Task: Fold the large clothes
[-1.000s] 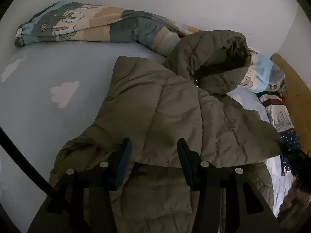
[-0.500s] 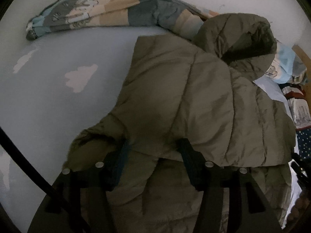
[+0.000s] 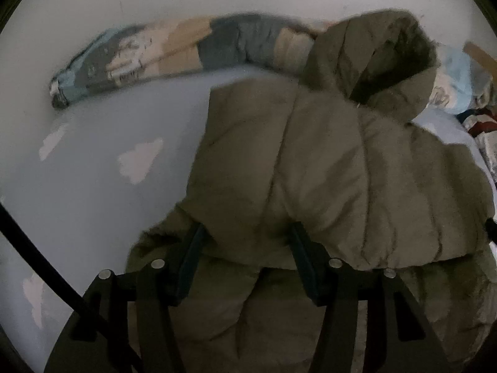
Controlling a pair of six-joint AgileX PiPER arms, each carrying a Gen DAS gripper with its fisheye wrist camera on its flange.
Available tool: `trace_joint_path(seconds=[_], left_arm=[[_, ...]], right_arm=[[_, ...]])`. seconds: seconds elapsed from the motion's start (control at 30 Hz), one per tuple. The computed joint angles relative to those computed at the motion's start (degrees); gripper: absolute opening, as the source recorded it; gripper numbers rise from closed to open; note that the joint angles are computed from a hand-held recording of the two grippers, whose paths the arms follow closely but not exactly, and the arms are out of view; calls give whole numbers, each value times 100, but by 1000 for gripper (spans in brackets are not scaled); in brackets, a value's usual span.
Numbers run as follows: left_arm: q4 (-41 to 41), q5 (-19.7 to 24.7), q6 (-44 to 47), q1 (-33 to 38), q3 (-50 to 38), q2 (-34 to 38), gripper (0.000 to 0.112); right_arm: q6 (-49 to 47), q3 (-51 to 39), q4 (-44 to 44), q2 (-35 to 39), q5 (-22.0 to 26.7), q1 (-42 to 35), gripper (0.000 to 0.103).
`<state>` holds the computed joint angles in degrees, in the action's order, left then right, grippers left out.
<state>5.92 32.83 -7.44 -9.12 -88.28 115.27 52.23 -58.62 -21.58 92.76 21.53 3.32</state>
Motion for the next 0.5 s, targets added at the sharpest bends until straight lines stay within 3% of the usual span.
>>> trace_joint_path(seconds=[0.13,0.23,0.33,0.5], left_arm=[[-122,79,21,55,-47,61,62],[-412,282,231,113,-116,-105,62],[-948,380,678,262,209,-617,62],[-1452,410,1406,536,1253,-1849,63]], right_arm=[[-933,-37,976,536,-47,-140,41],[-1190,-38,1217,529,1,-176,41],[-1880,42,1972,128,88,-333,41],[-2106,464,2260,-1048,473,-398,41]])
